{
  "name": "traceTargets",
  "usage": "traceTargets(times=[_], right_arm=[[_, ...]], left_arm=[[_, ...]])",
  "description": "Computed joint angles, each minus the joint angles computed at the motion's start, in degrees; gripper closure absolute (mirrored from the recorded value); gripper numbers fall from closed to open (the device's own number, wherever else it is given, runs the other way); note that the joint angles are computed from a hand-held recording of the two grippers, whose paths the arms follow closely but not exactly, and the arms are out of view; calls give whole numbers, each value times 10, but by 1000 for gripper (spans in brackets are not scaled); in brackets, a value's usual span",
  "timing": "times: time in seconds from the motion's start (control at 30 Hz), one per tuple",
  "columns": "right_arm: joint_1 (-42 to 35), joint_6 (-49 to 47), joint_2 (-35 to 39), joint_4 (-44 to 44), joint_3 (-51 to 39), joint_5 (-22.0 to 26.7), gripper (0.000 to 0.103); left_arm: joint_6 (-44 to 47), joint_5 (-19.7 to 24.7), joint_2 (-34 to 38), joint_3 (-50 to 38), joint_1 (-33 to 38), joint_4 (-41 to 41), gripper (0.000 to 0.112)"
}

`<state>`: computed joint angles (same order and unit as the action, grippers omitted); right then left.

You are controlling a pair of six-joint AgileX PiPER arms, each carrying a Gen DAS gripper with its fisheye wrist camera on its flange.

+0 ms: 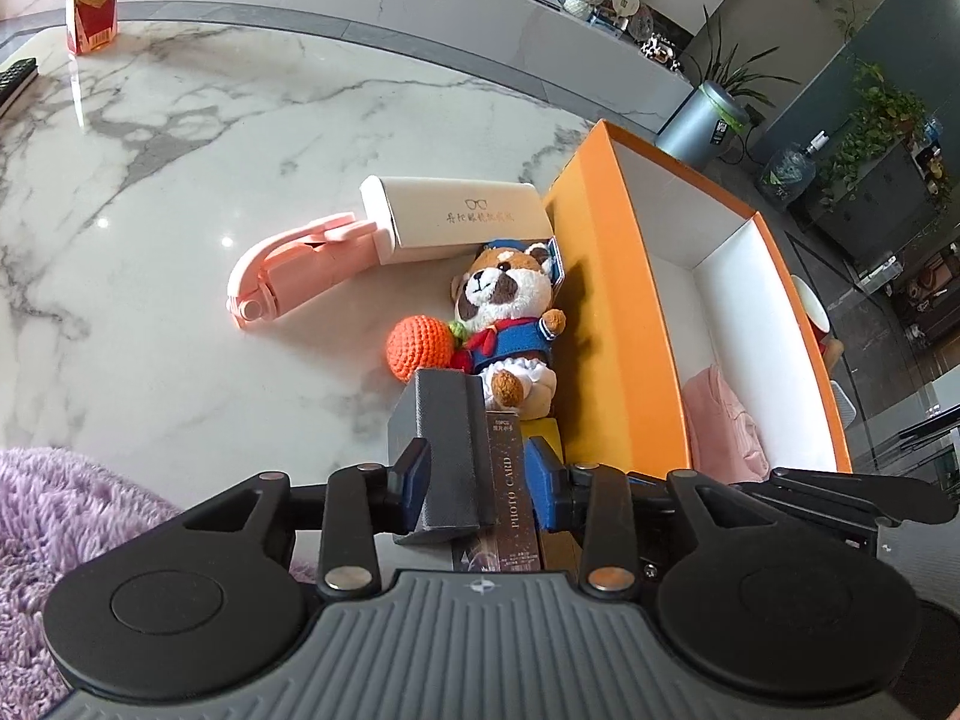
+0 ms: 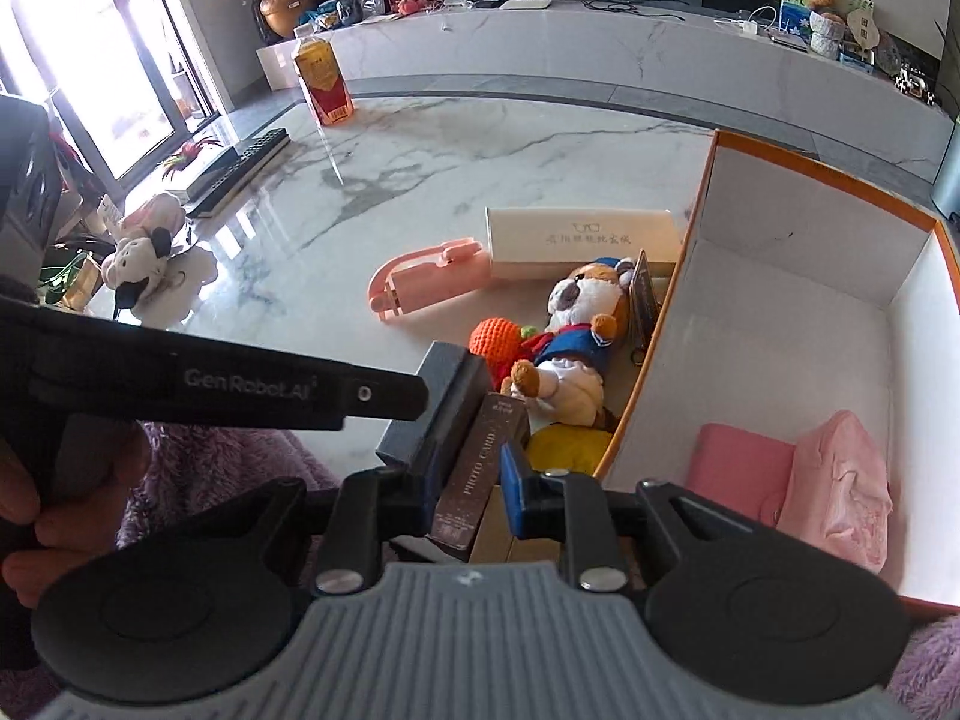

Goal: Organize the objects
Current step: 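Move both tools back to the items beside the teddy bear, then grasp the black box with the left tool while the right tool grasps the PHOTO CARD box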

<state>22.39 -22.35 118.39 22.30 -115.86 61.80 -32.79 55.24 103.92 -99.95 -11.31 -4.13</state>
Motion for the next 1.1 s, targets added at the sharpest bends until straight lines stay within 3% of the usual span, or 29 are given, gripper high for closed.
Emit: traceTargets(times=[0.17, 0.33, 0.4, 0.53, 0.7, 0.87, 1.1], right_arm=[[8, 6, 27, -13, -28, 14, 79], [11, 15, 54, -18, -60, 34, 79], [14, 20, 65, -23, -75, 39, 79], [20, 17, 72, -21, -86, 41, 79], [40, 27, 78, -50, -103, 40, 72], [80, 81, 87, -150, -113, 29, 73], [103, 108, 120, -207, -146, 37, 69]], left_arm=[[5, 4, 32, -20, 6, -12, 59], [13, 14, 52, -32, 15, -21, 60], [15, 15, 53, -28, 20, -27, 68], [7, 11, 40, -12, 29, -24, 69], [-2, 15, 14, 6, 44, -8, 69], [-10, 12, 1, 25, 59, 1, 69], [7, 4, -18, 47, 71, -12, 69]])
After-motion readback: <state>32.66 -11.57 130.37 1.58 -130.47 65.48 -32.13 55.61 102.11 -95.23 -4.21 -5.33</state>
